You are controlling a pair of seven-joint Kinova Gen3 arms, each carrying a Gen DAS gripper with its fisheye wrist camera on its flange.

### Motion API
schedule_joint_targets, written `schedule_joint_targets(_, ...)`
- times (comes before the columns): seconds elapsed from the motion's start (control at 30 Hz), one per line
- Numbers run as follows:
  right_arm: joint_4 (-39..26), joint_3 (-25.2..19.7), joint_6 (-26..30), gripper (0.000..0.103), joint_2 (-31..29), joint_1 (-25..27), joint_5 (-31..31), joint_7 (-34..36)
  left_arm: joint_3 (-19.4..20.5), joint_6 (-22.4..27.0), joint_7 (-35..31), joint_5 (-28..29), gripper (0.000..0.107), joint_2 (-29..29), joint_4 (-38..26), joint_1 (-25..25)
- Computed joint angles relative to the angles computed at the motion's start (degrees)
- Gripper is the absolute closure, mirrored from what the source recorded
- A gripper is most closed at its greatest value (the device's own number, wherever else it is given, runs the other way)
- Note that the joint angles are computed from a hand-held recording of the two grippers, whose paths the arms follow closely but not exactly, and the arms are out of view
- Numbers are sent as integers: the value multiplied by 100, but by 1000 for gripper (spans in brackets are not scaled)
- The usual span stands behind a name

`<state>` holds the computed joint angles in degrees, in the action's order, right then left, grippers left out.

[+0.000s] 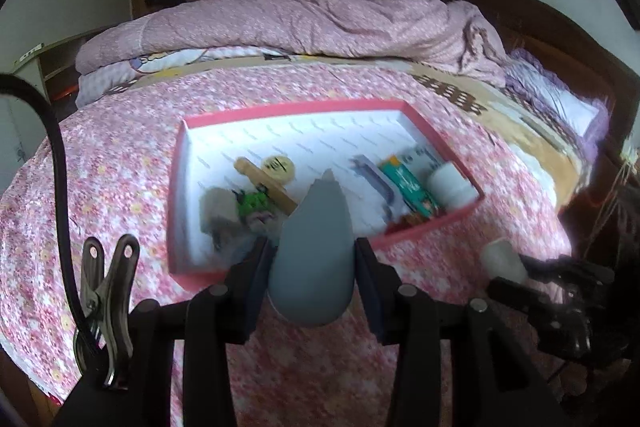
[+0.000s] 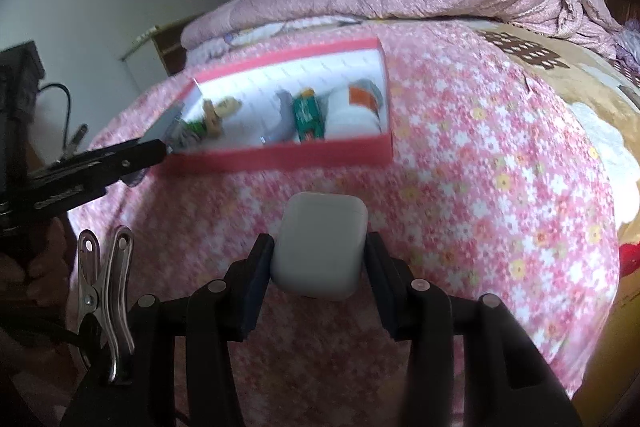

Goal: Organize rigid objects
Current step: 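Carry blue case over tray with left gripper while right gripper carries white case there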

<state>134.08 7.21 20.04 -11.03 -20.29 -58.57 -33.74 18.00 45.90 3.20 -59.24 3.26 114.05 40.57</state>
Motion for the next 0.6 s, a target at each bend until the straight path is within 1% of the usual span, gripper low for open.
schedule_joint_targets(0.07, -115, -164, -84, 56, 10, 51, 243, -194, -39, -5, -15, -29, 64, -2, -25, -46)
schedule_joint_targets(0.2, -353, -252, -148, 56, 98, -15, 604, -512, -112, -4, -45, -68, 64, 46, -130, -139)
schedule_joint_targets(0.3, -545, -248, -142, 56, 202, -103, 683, -580, -212, -197, -135, 29, 64, 47, -177, -274)
schedule_joint_targets(0.47, -904, -531, -266, 56, 440, -58, 1150, -991, -352, -420, -253, 95, 64, 131, -271, -466)
schedule_joint_targets(0.6, -1216, -630, -200, 56, 709, 25, 1203, -1079, -493, -585, -314, 104, 64, 222, -366, -580)
